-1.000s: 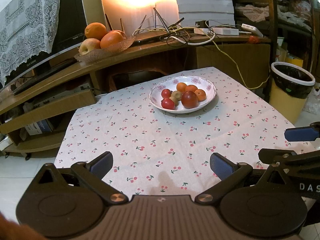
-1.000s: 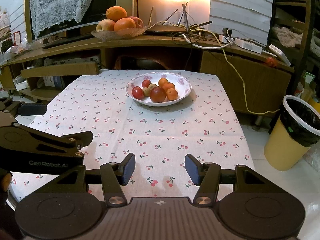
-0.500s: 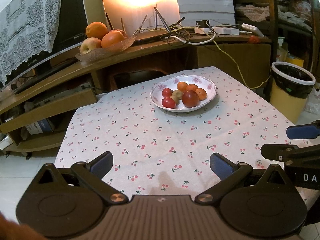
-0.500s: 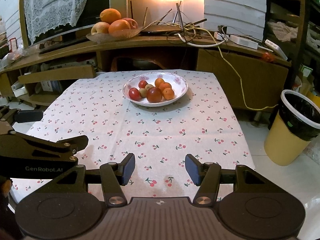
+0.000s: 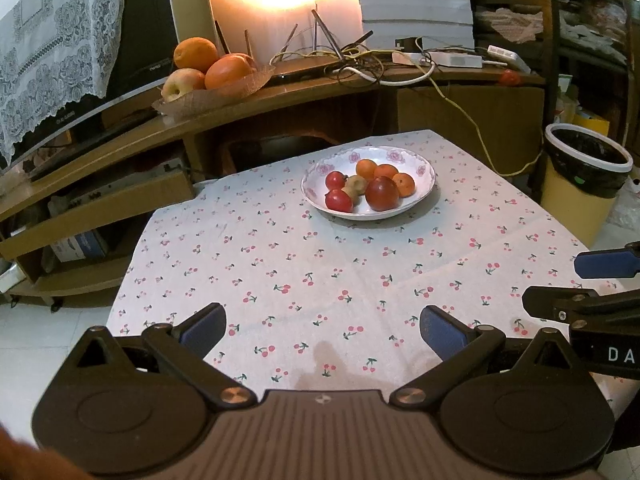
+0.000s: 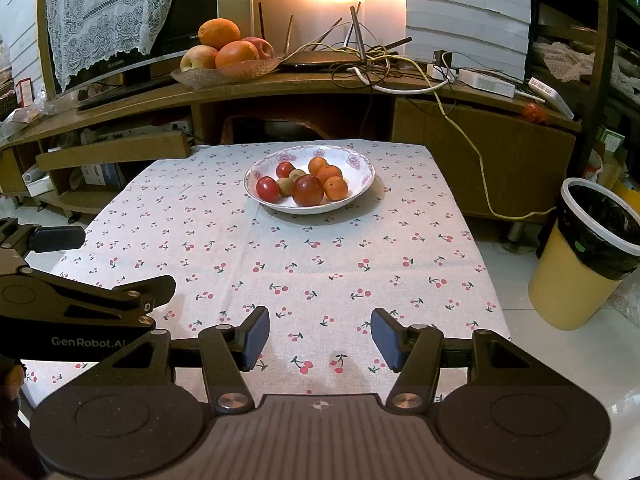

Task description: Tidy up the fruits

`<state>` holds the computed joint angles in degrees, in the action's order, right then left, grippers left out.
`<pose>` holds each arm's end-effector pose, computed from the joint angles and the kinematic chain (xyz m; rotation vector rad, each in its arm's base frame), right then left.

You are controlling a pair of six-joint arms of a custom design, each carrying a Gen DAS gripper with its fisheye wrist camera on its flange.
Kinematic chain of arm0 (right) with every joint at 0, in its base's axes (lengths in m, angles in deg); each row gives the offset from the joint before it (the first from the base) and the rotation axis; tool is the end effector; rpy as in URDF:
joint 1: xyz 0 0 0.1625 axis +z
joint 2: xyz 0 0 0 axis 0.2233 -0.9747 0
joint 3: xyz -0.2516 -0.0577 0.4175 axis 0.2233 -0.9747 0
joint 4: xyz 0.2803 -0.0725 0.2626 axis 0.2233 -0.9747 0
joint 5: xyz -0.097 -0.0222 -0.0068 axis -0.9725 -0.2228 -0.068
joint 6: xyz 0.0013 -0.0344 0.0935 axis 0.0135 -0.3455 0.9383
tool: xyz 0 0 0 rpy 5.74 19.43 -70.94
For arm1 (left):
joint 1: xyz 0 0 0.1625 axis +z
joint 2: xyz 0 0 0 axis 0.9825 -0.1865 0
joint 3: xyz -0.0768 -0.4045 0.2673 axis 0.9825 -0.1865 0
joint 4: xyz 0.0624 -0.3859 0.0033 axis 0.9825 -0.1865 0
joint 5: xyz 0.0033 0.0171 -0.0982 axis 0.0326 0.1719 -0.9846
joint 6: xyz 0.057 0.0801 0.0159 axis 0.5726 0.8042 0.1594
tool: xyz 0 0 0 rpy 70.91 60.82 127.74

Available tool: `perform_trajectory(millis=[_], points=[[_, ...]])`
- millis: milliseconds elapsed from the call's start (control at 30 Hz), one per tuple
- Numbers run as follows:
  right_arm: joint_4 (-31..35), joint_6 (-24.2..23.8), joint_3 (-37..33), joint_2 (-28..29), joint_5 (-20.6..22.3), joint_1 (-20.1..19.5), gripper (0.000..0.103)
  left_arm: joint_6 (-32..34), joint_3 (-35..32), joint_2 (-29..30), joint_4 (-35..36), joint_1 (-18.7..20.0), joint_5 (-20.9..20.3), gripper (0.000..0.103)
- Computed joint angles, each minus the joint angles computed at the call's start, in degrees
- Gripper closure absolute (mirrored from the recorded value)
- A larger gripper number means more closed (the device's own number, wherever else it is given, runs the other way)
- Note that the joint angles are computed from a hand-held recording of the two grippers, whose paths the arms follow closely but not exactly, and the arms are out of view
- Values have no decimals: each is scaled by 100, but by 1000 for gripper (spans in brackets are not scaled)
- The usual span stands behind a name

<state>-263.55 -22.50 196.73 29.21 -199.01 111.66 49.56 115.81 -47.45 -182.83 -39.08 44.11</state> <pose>0.3676 -0.4088 0.0244 0.8415 -2.2890 0.8502 -0.1032 -0.3828 0.2956 0.4167 2.0310 -0.9901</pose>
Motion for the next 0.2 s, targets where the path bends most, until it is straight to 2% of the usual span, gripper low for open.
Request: perform_trajectory(millis=[200], points=[[-7,-5,-2,2,4,-2,44,-154,-27,-47,181,10,39,0]])
